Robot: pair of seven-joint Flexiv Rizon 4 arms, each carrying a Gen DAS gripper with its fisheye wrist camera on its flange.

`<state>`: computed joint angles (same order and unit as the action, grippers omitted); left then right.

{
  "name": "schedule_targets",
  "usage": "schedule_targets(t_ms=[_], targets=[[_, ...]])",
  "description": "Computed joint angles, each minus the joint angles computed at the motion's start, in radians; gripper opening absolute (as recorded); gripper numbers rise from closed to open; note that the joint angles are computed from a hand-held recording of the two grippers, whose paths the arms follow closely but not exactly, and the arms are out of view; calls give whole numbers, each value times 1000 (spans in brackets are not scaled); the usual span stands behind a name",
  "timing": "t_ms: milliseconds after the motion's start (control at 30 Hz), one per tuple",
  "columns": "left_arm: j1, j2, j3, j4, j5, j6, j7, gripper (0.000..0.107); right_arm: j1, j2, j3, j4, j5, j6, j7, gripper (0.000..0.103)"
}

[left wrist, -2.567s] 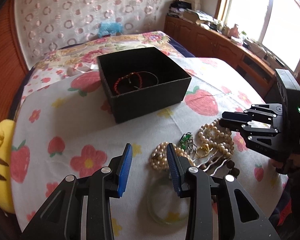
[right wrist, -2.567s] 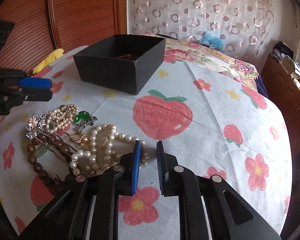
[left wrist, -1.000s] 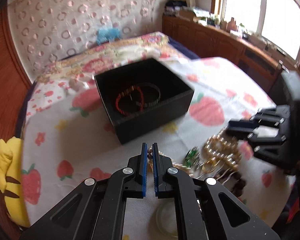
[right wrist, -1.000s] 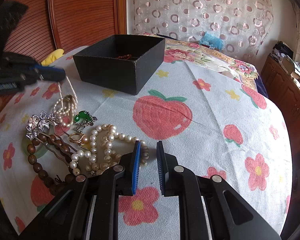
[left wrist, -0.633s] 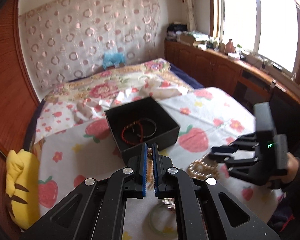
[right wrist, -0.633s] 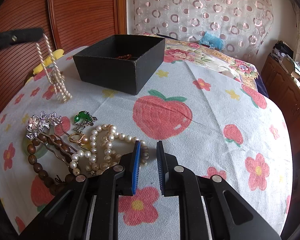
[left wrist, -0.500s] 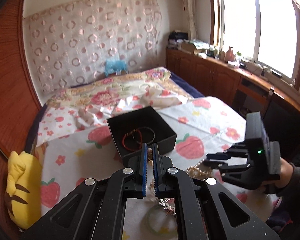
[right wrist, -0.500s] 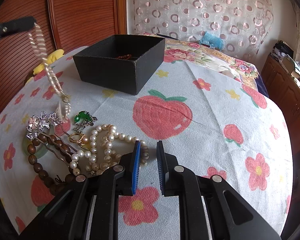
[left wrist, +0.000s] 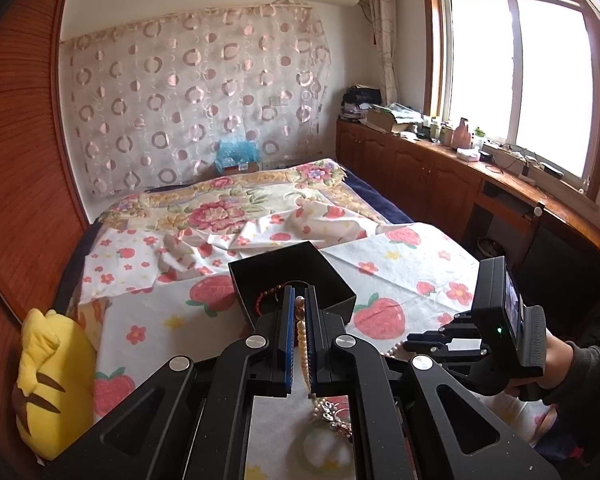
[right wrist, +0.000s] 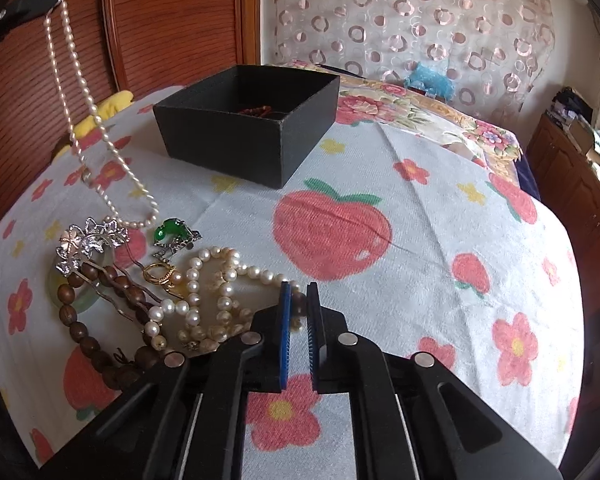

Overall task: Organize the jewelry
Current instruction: 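Lower the pearl necklace into the box with the left tool while the right tool drops beads in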

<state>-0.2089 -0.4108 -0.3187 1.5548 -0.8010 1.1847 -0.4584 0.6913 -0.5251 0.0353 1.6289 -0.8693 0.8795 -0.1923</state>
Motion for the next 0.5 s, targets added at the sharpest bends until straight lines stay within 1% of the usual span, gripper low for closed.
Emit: schedule_targets(t_ms=[100,200,500], targets=[[1,1,-1,1,-5,6,3,4,13,18,-16,-5,-46,3,29,8],[0,-4,5,-13,3,3,-9,4,29,42,-24,-20,-106,-31,43,8],[6,-14,-6,-42,6,18,-11,4,29,86,-5,-84,-204,-115,9,8]])
